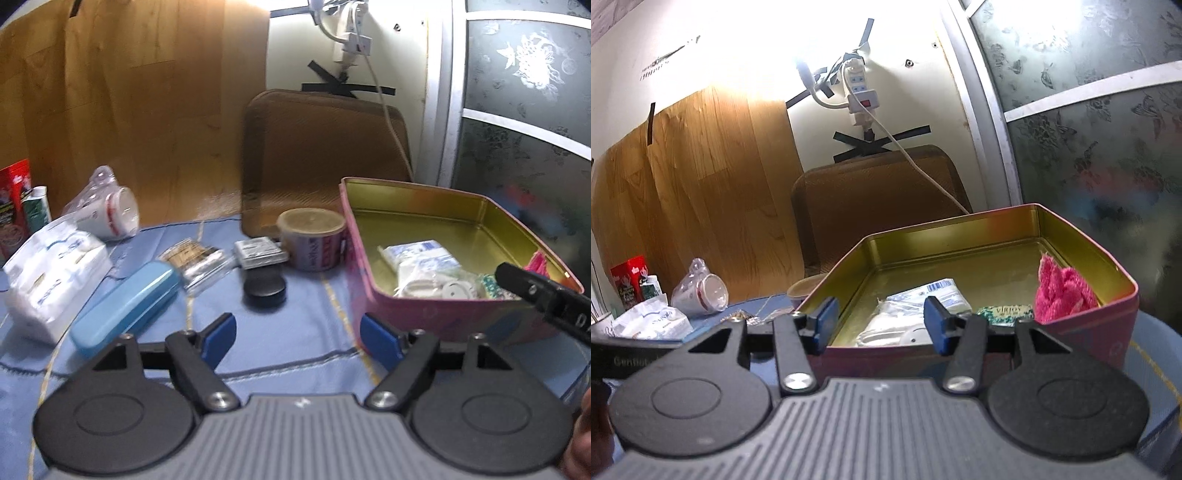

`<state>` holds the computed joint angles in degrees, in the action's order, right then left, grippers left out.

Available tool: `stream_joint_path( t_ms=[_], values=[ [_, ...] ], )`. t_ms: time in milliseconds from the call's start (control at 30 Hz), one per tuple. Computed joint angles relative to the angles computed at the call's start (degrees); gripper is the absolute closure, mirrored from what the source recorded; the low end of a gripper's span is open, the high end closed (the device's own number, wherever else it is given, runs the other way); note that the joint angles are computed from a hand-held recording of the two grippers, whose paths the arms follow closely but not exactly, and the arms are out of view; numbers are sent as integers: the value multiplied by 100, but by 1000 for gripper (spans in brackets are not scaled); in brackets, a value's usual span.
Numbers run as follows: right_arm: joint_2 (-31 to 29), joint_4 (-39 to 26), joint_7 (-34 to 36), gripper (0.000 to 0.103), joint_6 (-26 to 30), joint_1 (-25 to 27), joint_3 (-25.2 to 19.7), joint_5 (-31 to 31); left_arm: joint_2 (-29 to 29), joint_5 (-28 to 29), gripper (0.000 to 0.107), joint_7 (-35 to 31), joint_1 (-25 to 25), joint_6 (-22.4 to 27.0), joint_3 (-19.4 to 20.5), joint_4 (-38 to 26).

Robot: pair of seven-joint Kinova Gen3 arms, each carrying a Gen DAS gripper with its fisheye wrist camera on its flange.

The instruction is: Organize soft objects

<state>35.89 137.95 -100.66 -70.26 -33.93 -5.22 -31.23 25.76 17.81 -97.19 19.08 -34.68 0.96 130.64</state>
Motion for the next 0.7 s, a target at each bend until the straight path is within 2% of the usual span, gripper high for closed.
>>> stream_joint_path(
  t_ms=[400,633,700],
  values=[
    [177,-61,-376,37,-87,-550,-177,-692,128,235,27,-82,17,-326,-118,300],
    [165,-151,-308,36,148,-637,-127,-670,204,200,26,-135,-31,-403,-110,353],
    [179,-159,-325,36,128,-650,-117,-685,219,195,21,-154,-27,-442,-111,371]
  ],
)
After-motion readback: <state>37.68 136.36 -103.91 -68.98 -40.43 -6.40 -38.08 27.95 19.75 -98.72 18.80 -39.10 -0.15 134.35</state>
